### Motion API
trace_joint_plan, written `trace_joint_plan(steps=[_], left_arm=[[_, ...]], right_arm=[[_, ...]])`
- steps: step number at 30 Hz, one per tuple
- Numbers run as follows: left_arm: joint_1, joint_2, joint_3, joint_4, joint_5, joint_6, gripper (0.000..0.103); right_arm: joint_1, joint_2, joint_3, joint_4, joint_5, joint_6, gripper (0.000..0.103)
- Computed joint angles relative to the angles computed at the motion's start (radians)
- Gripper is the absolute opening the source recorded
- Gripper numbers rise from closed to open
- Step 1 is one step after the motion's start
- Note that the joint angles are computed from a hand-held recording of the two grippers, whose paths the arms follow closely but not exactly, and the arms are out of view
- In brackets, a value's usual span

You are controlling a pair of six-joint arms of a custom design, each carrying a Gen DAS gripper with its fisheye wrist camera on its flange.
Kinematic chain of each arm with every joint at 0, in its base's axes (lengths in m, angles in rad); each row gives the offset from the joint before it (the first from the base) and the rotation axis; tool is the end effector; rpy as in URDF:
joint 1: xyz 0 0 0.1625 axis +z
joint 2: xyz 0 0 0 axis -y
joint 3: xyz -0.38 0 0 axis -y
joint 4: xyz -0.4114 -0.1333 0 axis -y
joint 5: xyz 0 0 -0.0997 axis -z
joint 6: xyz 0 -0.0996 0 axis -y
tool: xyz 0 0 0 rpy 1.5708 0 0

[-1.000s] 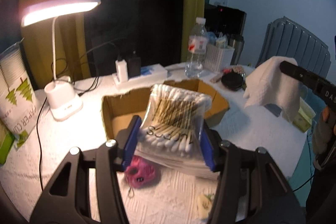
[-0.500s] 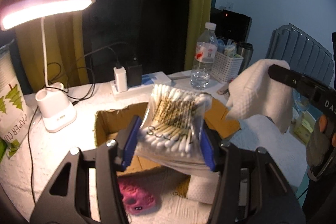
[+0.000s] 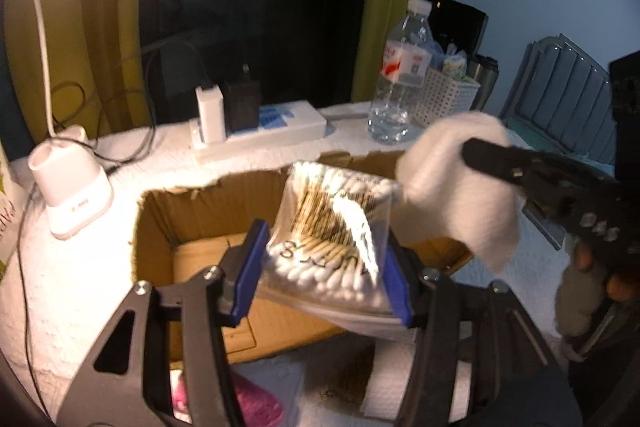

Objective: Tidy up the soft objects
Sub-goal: 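Lower the swab bag into the cardboard box with the left gripper while the right drops the towel in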

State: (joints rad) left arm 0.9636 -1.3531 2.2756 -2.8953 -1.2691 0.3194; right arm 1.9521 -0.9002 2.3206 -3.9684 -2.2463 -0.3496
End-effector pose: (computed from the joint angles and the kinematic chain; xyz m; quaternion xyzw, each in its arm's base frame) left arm -0.1284 -0.4703 0.1571 0.4061 0.8800 -0.2165 0.1174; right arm 0.2215 -0.3615 0.0926 0.1525 -0.8337 0.4475 0.2855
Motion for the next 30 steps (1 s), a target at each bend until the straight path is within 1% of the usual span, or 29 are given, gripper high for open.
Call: trace_joint_plan(steps=[3, 5, 6, 7, 9, 10, 12, 13, 16, 18, 20, 24, 27, 30], left_arm=[[0.004, 0.028, -0.020, 0.024, 0.007, -0.019, 0.057], [0.005, 0.036, -0.023, 0.021, 0.005, -0.021, 0.066], [0.006, 0.035, -0.023, 0.019, -0.002, -0.021, 0.075], [0.006, 0.033, -0.021, 0.016, -0.006, -0.020, 0.079], [0.002, 0.027, -0.016, 0.012, -0.003, -0.019, 0.080], [0.001, 0.024, -0.014, 0.011, -0.001, -0.020, 0.080], [0.001, 0.014, -0.010, 0.012, 0.002, -0.022, 0.080], [0.000, 0.008, -0.008, 0.011, 0.005, -0.023, 0.080], [-0.002, -0.013, 0.003, 0.009, 0.011, -0.024, 0.081], [-0.005, -0.030, 0.010, 0.013, 0.018, -0.027, 0.081], [-0.007, -0.050, 0.022, 0.013, 0.022, -0.028, 0.081], [-0.015, -0.103, 0.052, 0.018, 0.014, -0.030, 0.081], [-0.021, -0.138, 0.073, 0.029, 0.008, -0.031, 0.081], [-0.032, -0.189, 0.104, 0.043, -0.002, -0.026, 0.081]], right_arm=[[-0.043, 0.017, -0.023, 0.048, 0.006, 0.009, 0.006], [-0.068, 0.027, -0.033, 0.072, 0.006, 0.019, 0.006], [-0.077, 0.031, -0.037, 0.086, 0.004, 0.028, 0.006], [-0.085, 0.033, -0.040, 0.108, -0.002, 0.040, 0.008], [-0.096, 0.036, -0.047, 0.155, -0.015, 0.063, 0.019], [-0.101, 0.035, -0.050, 0.181, -0.019, 0.076, 0.030], [-0.104, 0.031, -0.050, 0.228, -0.021, 0.087, 0.032], [-0.095, 0.037, -0.053, 0.239, -0.036, 0.083, 0.032], [-0.071, 0.044, -0.051, 0.208, -0.054, 0.067, 0.032], [-0.041, 0.052, -0.054, 0.170, -0.094, 0.057, 0.035], [-0.013, 0.054, -0.053, 0.141, -0.124, 0.048, 0.043], [0.036, 0.060, -0.045, 0.087, -0.181, 0.037, 0.045], [0.063, 0.052, -0.029, 0.099, -0.216, 0.070, 0.045], [0.097, 0.041, -0.010, 0.139, -0.245, 0.128, 0.045]])
